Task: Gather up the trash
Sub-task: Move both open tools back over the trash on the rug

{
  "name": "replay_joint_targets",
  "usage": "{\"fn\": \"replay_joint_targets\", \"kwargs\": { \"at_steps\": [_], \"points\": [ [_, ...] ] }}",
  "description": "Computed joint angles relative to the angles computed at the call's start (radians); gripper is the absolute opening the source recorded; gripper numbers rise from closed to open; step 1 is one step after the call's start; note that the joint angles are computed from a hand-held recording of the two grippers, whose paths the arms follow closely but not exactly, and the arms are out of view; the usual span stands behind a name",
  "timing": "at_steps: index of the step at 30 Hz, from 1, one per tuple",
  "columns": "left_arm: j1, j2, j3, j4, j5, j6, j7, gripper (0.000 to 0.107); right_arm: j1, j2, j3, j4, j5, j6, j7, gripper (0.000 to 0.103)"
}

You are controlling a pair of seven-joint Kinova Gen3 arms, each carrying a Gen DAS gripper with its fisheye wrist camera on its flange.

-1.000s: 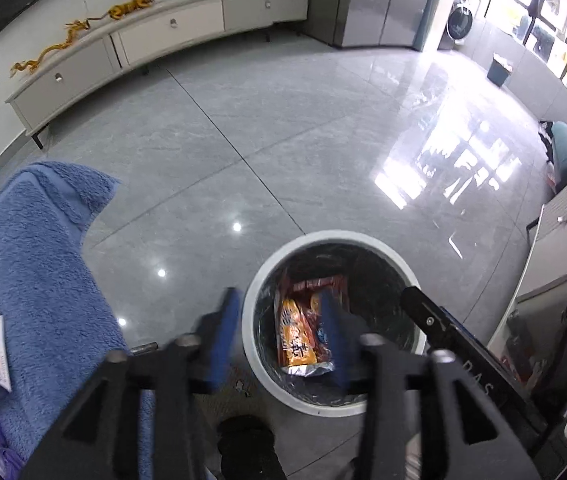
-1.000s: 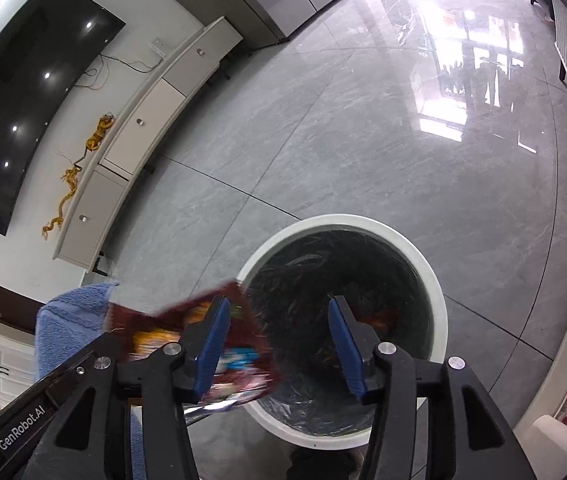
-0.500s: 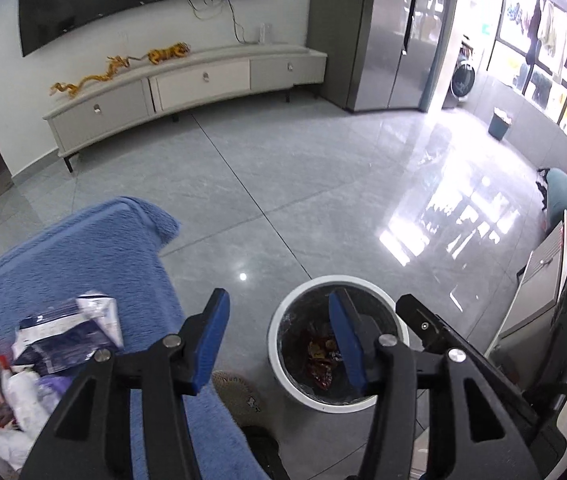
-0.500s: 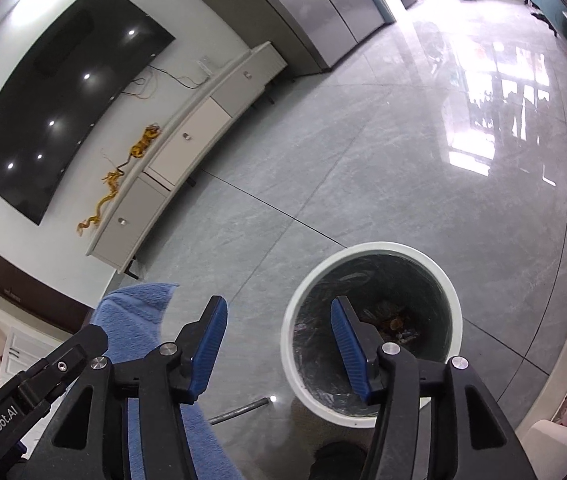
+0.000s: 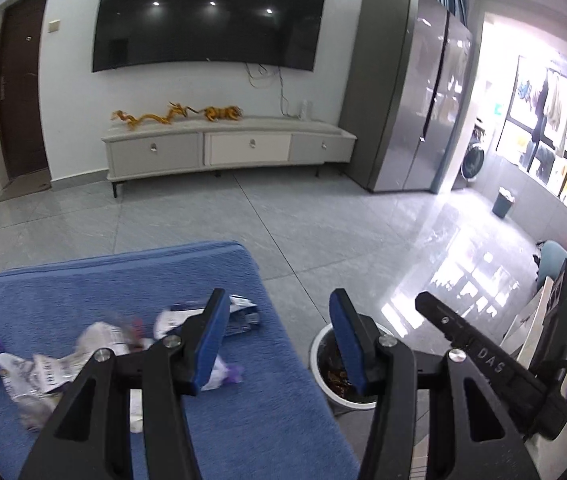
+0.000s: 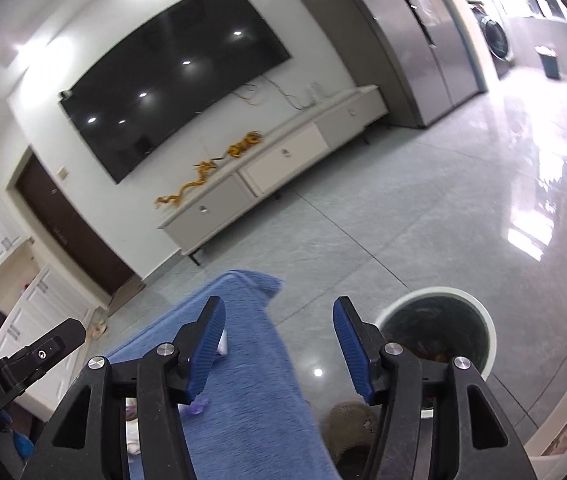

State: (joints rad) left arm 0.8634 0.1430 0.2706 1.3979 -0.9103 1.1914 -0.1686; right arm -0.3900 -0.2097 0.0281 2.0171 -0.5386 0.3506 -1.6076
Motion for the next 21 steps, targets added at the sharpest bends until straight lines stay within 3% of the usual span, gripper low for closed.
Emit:
{"fn": "replay_joint_targets", "kwargs": {
  "at_steps": [9, 17, 21],
  "points": [
    [-0.03, -0.266, 0.125, 0.231, -0.056, 0.218, 0.152, 0.051, -0.086, -0.073, -0.083, -0.034, 0.087, 0.002, -0.01, 0.054],
    [-0.103, -0.424, 0.254, 0.403, 0.027, 0.338, 0.245, 0.052, -0.159, -0.074, -0.127, -0.037, 0.147, -0.007, 0.0, 0.054],
    [-0.14, -0.507, 0.27, 0.479, 0.094, 0.329, 0.266, 0.052, -0.191, -0.072, -0.129, -0.034, 0.162, -0.007, 0.023, 0.054]
  ]
}}
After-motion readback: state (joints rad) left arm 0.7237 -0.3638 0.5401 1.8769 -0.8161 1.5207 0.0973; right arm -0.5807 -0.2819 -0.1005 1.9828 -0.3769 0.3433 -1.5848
